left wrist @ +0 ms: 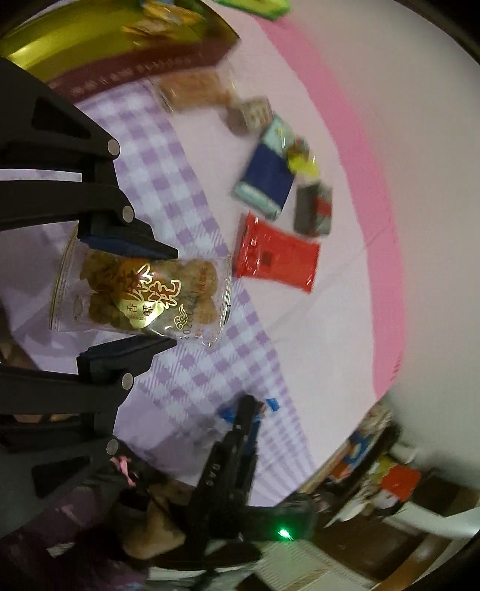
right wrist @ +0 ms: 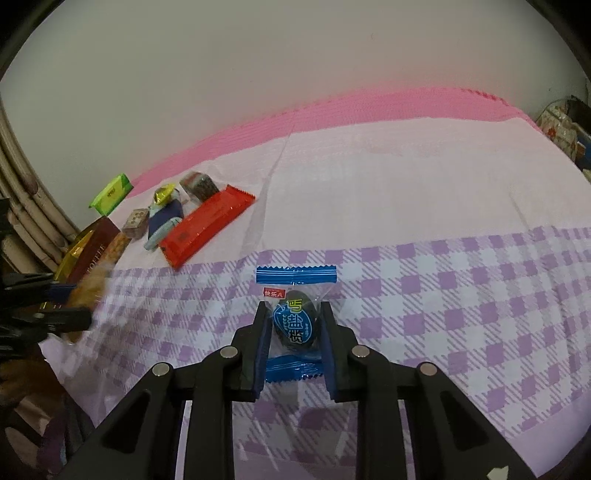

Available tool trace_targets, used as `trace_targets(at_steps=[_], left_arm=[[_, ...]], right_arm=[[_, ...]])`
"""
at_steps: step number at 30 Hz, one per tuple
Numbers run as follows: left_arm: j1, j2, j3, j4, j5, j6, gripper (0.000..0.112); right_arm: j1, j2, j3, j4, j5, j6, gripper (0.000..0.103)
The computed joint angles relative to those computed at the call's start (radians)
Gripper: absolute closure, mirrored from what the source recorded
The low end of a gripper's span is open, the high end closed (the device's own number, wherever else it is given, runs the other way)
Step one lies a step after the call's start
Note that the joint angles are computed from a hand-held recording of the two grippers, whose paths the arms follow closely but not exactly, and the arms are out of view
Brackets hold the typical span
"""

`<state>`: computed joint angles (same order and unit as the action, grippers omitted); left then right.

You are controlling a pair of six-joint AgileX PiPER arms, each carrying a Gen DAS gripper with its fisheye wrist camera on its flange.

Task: Organize snacks
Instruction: 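Grasp the clear cracker bag with the left gripper while the right gripper holds the blue candy, then lower the cracker bag into the tin and open the left gripper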

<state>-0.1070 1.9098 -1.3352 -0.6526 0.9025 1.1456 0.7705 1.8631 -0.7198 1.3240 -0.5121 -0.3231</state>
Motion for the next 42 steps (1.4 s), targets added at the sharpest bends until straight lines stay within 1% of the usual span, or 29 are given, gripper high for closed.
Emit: trace_targets(at_steps=[4, 7, 11, 12, 16, 18, 23, 27, 29, 36, 42], left_arm=[[0.084, -0.065, 0.036, -0.024, -0.017, -0.013, 0.072], [0.131, -0.104, 0.067, -0.037, -0.069, -0.035, 0.072], [0.210, -0.106, 0.056, -0.070, -0.095, -0.044, 0.072], [0.225, -0.106, 0.055, -0.072, -0.111, -0.045, 0.072], [0.271, -0.091, 0.029, -0.056, -0.166, -0.059, 0.072], [0.293, -0.078, 0.010, -0.047, -0.174, -0.061, 0.072], [0.319, -0.063, 0.008, -0.026, -0.276, -0.047, 0.072], [0.336, -0.020, -0.029, -0.010, -0.308, -0.076, 0.072], [0.335, 0.010, -0.047, 0.025, -0.343, -0.100, 0.072], [0.332, 0.103, -0.125, 0.133, -0.388, -0.197, 0.072], [0.324, 0.154, -0.180, 0.218, -0.418, -0.273, 0.072]], right_arm=[[0.021, -0.008, 0.006, 0.050, -0.038, -0.030, 0.081], [0.036, -0.002, -0.020, 0.132, -0.056, -0.118, 0.081], [0.049, 0.006, -0.044, 0.196, -0.076, -0.188, 0.081], [0.050, 0.007, -0.048, 0.211, -0.078, -0.205, 0.081], [0.059, 0.023, -0.075, 0.262, -0.090, -0.257, 0.081], [0.060, 0.028, -0.084, 0.279, -0.093, -0.279, 0.081], [0.058, 0.035, -0.095, 0.306, -0.097, -0.307, 0.081], [0.057, 0.040, -0.104, 0.321, -0.098, -0.326, 0.081], [0.057, 0.042, -0.107, 0.329, -0.099, -0.335, 0.081], [0.050, 0.044, -0.106, 0.331, -0.091, -0.335, 0.080], [0.048, 0.045, -0.107, 0.332, -0.086, -0.335, 0.080]])
